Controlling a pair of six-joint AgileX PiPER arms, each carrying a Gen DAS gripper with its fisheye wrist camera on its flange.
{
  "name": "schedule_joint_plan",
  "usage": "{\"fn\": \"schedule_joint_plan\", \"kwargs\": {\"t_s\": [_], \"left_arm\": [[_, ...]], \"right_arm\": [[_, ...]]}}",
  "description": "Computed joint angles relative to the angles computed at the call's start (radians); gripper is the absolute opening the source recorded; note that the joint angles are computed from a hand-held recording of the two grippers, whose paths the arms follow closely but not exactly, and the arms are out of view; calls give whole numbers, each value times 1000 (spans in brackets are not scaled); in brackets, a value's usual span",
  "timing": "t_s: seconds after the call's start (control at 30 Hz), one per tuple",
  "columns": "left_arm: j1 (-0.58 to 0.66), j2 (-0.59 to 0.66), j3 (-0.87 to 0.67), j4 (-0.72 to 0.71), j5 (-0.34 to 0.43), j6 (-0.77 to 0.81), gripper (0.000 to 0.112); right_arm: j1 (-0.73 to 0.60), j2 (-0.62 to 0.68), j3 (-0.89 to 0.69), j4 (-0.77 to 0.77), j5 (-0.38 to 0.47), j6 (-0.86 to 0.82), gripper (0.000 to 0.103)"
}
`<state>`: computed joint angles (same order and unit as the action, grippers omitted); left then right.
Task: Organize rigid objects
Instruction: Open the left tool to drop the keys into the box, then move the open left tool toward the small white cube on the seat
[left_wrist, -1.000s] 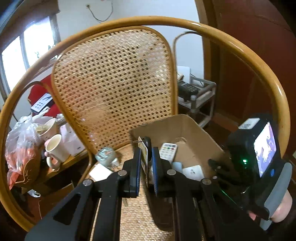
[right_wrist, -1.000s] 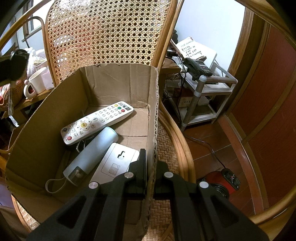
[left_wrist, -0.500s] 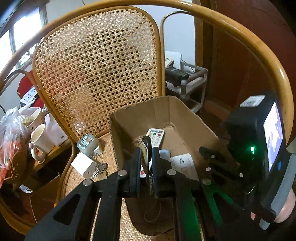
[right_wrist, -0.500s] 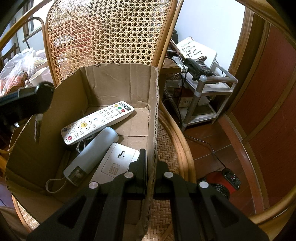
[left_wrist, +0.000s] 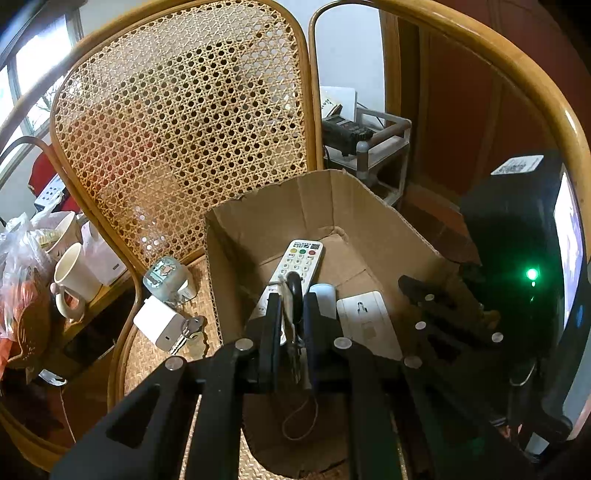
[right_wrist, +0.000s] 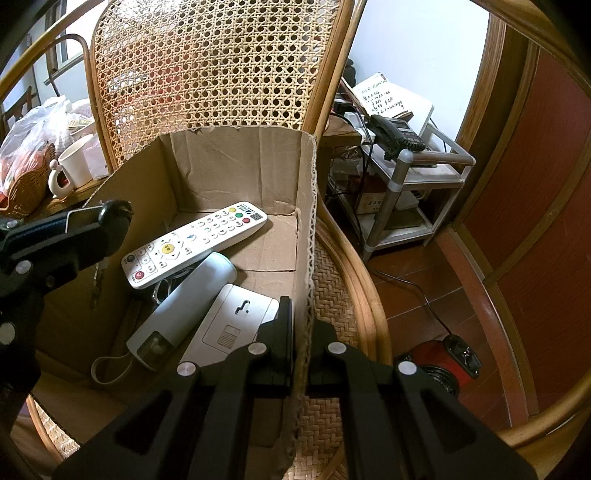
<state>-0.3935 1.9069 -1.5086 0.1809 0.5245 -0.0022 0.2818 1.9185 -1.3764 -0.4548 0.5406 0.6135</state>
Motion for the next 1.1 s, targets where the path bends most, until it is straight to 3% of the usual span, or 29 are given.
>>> {"fn": "schedule_joint_plan", "kwargs": {"t_s": [0.57, 0.73, 0.97, 1.1], "left_arm": [[60, -56, 28, -74, -11, 58, 20], [116, -82, 34, -129, -16, 105, 33], [197, -74, 19, 19, -41, -55, 82], [240, -16, -49, 52, -11, -100, 91]], "right_arm": [[1, 1, -4, 6, 2, -2, 6], [0, 1, -3, 6, 2, -3, 6], [0, 0, -2, 6, 1, -2, 6], [-1, 0, -1, 7, 0, -4, 6]]}}
